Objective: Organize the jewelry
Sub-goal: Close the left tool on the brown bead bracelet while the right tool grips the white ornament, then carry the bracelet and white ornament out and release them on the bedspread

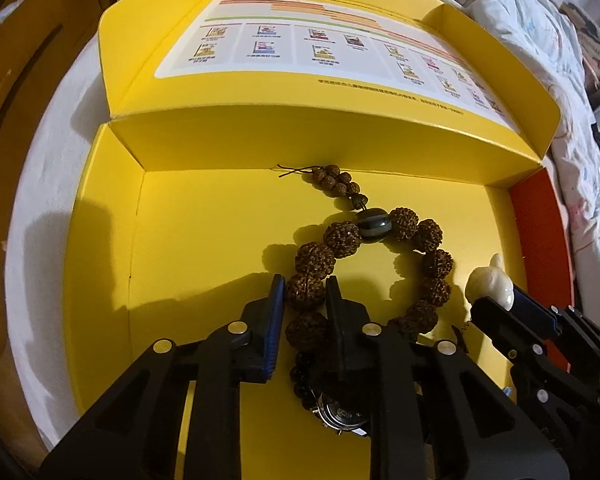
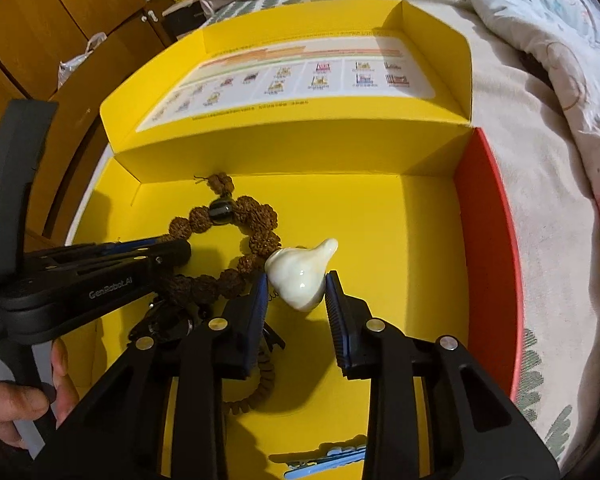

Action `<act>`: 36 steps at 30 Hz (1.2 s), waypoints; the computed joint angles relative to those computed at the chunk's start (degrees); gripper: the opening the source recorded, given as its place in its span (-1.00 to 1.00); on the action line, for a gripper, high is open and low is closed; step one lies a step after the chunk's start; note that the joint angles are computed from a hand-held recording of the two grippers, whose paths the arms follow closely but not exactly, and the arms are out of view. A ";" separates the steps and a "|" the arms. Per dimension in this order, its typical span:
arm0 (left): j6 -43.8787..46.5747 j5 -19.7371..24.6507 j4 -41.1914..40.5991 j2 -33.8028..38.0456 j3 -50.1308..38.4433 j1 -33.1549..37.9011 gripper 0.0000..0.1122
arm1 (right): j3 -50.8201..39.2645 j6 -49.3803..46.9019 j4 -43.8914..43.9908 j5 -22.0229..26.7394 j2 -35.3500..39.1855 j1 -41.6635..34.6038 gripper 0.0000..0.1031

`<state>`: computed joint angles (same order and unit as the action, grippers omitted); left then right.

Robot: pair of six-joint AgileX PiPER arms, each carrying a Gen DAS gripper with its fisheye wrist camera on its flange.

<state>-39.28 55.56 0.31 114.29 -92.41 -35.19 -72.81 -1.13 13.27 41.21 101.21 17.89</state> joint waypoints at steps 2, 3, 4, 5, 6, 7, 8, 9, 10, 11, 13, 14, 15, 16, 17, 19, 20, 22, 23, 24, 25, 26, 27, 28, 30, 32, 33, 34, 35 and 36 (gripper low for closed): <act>0.40 -0.66 -0.50 -0.97 1.21 0.64 -0.63 | 0.36 -0.20 0.19 -0.25 -0.81 -0.22 -0.42; 0.75 -0.98 -0.66 -0.78 0.98 1.20 -0.63 | 0.24 -0.33 0.28 -0.02 -1.00 -0.33 -0.42; 0.45 -1.33 -0.44 -1.48 1.45 1.32 -0.63 | 0.37 -0.49 0.50 -0.10 -1.45 -0.47 -0.42; 0.20 -1.43 -0.32 -2.17 1.76 1.32 -0.63 | 0.29 -0.26 0.27 0.10 -1.73 -0.57 -0.42; 0.17 -1.56 -0.22 -2.87 2.03 1.45 -0.63 | 0.31 -0.32 0.30 0.32 -2.08 -0.73 -0.42; -0.09 -1.79 -0.10 -3.72 2.28 1.41 -0.63 | 0.47 -0.54 0.59 0.30 -2.62 -0.97 -0.42; -0.13 -1.99 -0.14 -4.47 2.60 1.52 -0.63 | 0.49 -0.57 0.68 0.44 -3.04 -1.18 -0.42; -0.14 -2.12 -0.05 -5.41 2.90 1.64 -0.63 | 0.57 -0.70 0.86 0.73 -3.62 -1.40 -0.42; -0.34 -2.12 0.18 -6.19 3.23 1.61 -0.63 | 0.83 -0.79 1.07 0.61 -4.28 -1.53 -0.42; -0.49 -2.12 0.29 -6.91 3.35 1.71 -0.63 | 0.87 -0.66 0.96 0.65 -4.65 -1.59 -0.42; -0.56 -2.02 0.38 -8.11 3.31 1.99 -0.63 | 1.00 -0.78 1.10 1.02 -5.64 -1.76 -0.42; -0.88 -2.12 0.56 -8.65 3.47 1.98 -0.63 | 1.27 -0.51 0.94 0.76 -6.33 -1.75 -0.42; -1.18 -2.08 0.81 -8.99 3.30 2.02 -0.63 | 1.28 -0.25 0.70 0.95 -6.77 -1.74 -0.42; -1.28 -2.31 0.95 -9.89 3.67 2.11 -0.63 | 1.23 -0.74 1.22 1.44 -7.22 -1.92 -0.42; -1.72 -1.99 1.18 -9.69 2.62 1.81 -0.63 | 1.27 -0.85 1.48 1.38 -7.62 -2.01 -0.42; -2.07 -1.26 1.57 -11.75 2.73 1.53 -0.64 | 0.95 -0.73 1.48 2.22 -8.40 -2.26 -0.42; -2.16 -1.17 1.66 -11.04 1.60 1.22 -0.64 | 1.15 -1.15 1.95 2.47 -9.15 -2.57 -0.42; -2.44 -0.48 2.04 -12.10 1.06 0.79 -0.64 | 1.21 -0.89 1.77 3.11 -10.39 -2.86 -0.42; -3.09 0.03 2.88 -12.71 0.76 0.29 -0.64 | 1.35 -1.23 2.02 3.31 -11.00 -3.11 -0.42; -3.42 0.25 3.31 -12.88 0.38 0.02 -0.64 | 1.68 -1.27 2.04 3.36 -11.96 -3.31 -0.42; -4.13 0.78 4.10 -13.37 -0.05 -0.63 -0.64 | 1.69 -1.04 1.74 3.96 -12.99 -3.55 -0.42; -4.62 1.25 4.67 -13.90 -0.30 -1.16 -0.64 | 1.77 -1.32 2.01 4.51 -13.85 -3.96 -0.42; -5.07 1.72 5.22 -14.41 -0.52 -1.66 -0.64 | 1.97 -1.51 2.18 4.74 -14.65 -4.25 -0.42; -5.92 2.50 6.08 -15.26 -0.77 -2.47 -0.64 | 2.12 -1.42 1.94 5.28 -15.75 -4.57 -0.42; -6.92 3.68 7.31 -16.70 -1.01 -3.72 -0.64 | 2.69 -1.82 2.16 6.46 -18.31 -5.65 -0.42; -8.73 5.19 9.23 -18.72 -1.00 -5.91 -0.64 | 3.00 -2.35 2.61 7.99 -20.19 -6.66 -0.42; -9.87 5.80 10.34 -19.66 -0.79 -7.22 -0.64 | 3.41 -2.62 3.00 8.37 -21.41 -7.16 -0.42; -10.98 6.46 11.35 -20.38 -0.73 -8.40 -0.64 | 3.91 -2.69 2.96 8.84 -22.89 -7.77 -0.42; -12.29 7.34 12.56 -21.13 -0.72 -9.84 -0.64 | 4.15 -3.08 3.11 9.81 -24.00 -8.40 -0.42; -13.57 8.13 13.77 -21.98 -0.46 -11.39 -0.64 | 4.92 -3.91 3.94 10.44 -25.73 -9.55 -0.42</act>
